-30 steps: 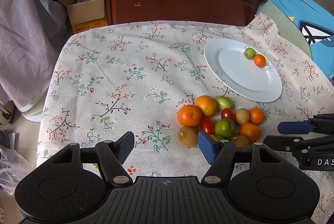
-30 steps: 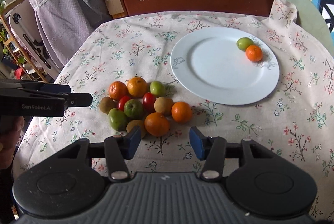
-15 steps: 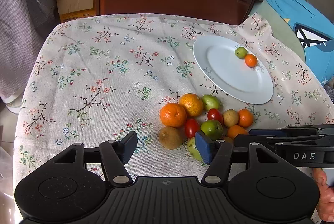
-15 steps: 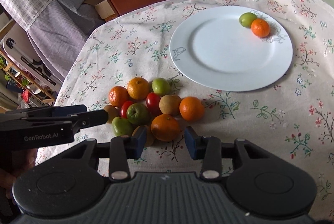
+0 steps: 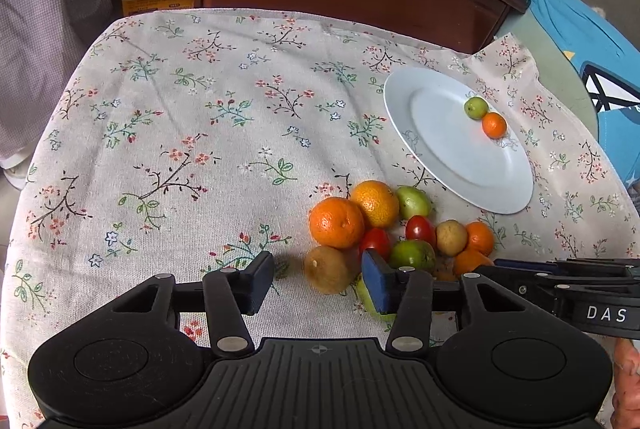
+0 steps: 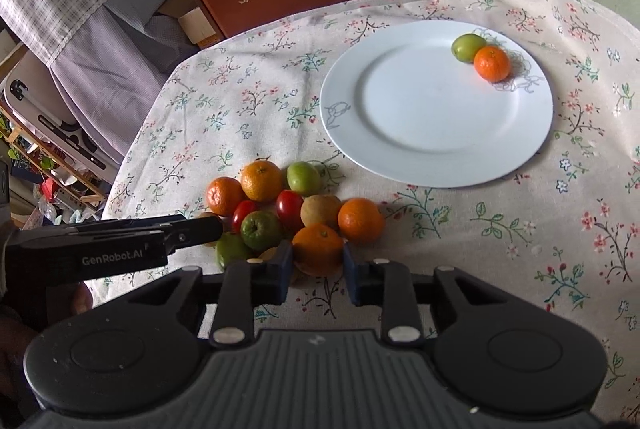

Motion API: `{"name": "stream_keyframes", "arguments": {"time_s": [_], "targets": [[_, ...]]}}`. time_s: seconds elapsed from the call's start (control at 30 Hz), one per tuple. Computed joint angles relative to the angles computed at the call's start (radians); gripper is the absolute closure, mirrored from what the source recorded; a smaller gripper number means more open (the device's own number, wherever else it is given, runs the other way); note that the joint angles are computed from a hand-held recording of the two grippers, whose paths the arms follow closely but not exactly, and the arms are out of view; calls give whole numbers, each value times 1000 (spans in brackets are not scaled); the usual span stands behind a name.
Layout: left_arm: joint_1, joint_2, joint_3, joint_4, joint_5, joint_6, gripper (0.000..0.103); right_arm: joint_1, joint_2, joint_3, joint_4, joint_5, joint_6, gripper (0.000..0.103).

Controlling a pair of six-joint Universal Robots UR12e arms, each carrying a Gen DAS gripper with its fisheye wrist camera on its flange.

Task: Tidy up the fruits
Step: 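Grasp a brown kiwi with the left tool while the right tool grasps a mandarin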

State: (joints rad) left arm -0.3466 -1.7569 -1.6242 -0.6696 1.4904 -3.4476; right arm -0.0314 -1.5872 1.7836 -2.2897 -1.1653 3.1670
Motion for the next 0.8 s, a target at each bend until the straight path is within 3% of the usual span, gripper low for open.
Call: {"name": "stream_keyframes", "arguments": {"time_s": [0.1,0.37,0.47,0.77,0.8], "targets": [[-6,-5,4,6,17,7,57,2,2,1,0,-5,-2,75],[4,-3,0,4,-26,-10,58,2,2,-2,11,-1,0,74],[12,-1,-3,5,-63,-27,77,1,2,-3,10,4,-4,74],[-7,7,4,-10,7,16,81,-2,-2,-2,-27,5,-7,76],[-10,8,4,-1,16,23,81,-3,-2,-2,-39,8,-11,82]]}}
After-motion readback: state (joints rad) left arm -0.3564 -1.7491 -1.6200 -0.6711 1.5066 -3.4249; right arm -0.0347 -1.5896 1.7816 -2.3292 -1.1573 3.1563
